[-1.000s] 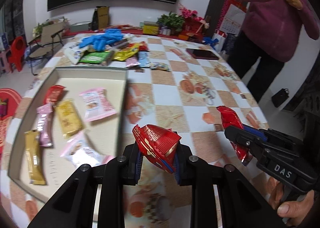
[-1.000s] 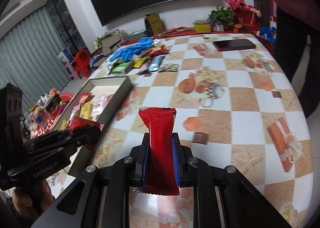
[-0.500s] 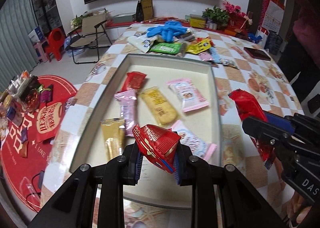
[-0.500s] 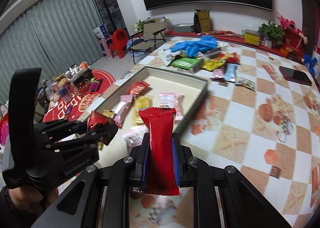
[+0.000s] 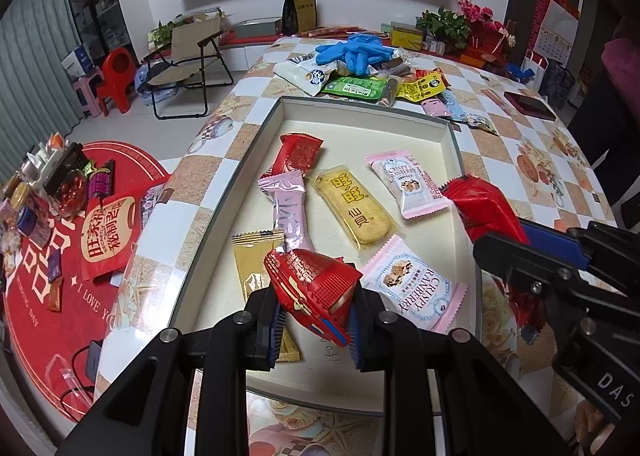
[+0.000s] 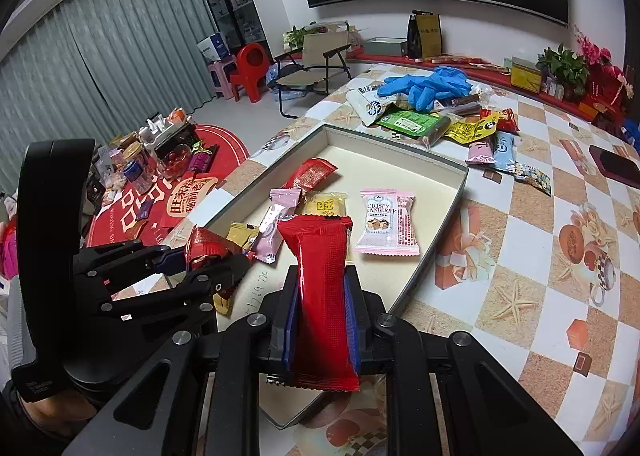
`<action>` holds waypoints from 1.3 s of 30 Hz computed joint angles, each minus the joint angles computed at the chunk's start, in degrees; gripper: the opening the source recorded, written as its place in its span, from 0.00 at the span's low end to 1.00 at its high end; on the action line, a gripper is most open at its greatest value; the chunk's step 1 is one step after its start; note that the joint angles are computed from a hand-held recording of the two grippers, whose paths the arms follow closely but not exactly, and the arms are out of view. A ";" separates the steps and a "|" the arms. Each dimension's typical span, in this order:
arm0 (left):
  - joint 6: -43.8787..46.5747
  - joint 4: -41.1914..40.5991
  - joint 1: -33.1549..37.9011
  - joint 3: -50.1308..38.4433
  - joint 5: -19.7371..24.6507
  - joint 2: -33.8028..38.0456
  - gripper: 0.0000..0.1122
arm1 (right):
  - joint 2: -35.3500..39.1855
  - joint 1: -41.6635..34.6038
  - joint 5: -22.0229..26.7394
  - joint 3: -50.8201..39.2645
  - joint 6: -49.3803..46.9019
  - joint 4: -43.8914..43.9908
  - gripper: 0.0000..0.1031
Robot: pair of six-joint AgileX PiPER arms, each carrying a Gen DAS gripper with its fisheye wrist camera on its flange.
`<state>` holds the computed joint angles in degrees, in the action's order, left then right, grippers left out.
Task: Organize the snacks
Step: 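Carry the red bar and crumpled red bag over the white tray with both tools, then hold the red bar and red bag above the tray, lowering both tools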
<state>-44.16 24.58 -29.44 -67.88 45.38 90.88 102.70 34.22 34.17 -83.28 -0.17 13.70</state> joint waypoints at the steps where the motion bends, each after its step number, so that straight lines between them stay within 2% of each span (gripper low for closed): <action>1: 0.36 -0.39 0.24 0.09 -0.12 -0.10 0.25 | 0.16 0.16 0.35 -0.32 0.64 -0.71 0.20; 7: 0.76 -0.75 0.62 0.58 -0.64 -0.44 0.25 | 0.51 1.31 1.42 -1.48 3.52 -3.84 0.20; 19: 4.11 -1.90 1.72 -1.59 0.27 0.66 0.25 | 2.31 1.88 3.07 -4.54 5.76 -4.72 0.20; 39: 7.49 -4.89 4.11 -0.58 -1.77 0.32 0.25 | 4.37 2.15 4.50 -7.74 8.60 -6.95 0.20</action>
